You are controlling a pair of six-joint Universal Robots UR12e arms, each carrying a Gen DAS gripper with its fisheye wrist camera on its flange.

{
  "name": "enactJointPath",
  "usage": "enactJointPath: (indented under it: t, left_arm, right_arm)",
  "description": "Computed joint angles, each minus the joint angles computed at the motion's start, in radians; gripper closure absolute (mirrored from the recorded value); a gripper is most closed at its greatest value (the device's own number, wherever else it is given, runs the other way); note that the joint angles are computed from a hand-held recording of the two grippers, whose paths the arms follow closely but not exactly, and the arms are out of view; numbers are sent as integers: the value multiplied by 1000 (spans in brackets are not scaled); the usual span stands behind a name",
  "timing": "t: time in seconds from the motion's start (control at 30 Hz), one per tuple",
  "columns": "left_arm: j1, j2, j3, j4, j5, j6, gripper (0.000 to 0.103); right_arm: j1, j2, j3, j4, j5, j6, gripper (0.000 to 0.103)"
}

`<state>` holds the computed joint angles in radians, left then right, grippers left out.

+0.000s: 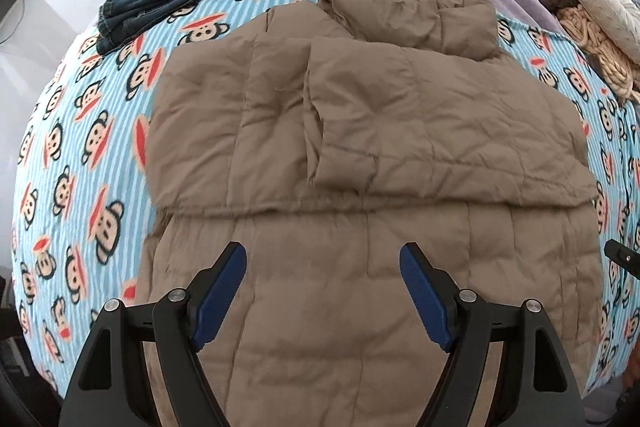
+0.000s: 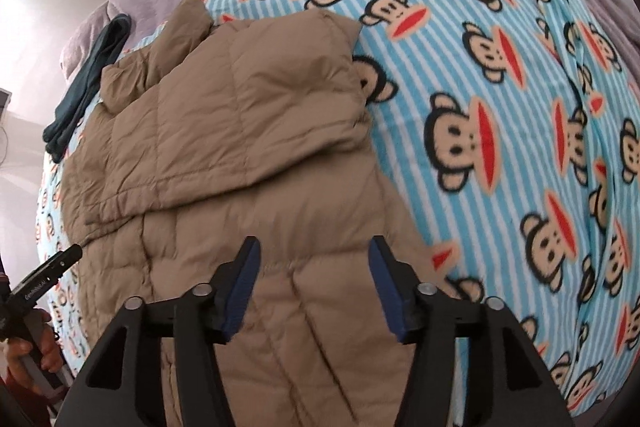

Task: Fold large clothes
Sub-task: 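Release the folded sides and smooth the jacket with both tools, then move both open tools to the hem of the lengthwise-folded jacket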

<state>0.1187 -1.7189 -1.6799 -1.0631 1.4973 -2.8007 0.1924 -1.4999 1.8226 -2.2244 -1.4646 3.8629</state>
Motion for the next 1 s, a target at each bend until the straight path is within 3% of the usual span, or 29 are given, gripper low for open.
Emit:
enactJointPath:
  t: [0.17,0.27,0.37,0.53,0.67,0.83,1.0]
  left_arm:
    - [3,28,-18,-16,9,-17,23]
    - [1,49,-31,-23,15,-21,0]
    - [-2,68,-40,-21,19,-6,0]
    - [-6,101,-64,-33,39,-11,0]
    - [-1,141,-102,-48,42,-13,0]
    - [16,183,-140,-111,41,12,0]
    - [33,215,-178,-106,61,74,0]
  right_arm:
    - [2,-18,12,-12,8,-2,31]
    - [3,-33,20,-32,-1,-3,29]
    - [1,-51,33,-57,8,9,19]
    - [-2,-63,51,-60,60,7,18]
    - [7,-81,72,-61,96,3,0]
    - [29,-115,106,-87,94,41,0]
    - [41,-136,136,-60,143,124,0]
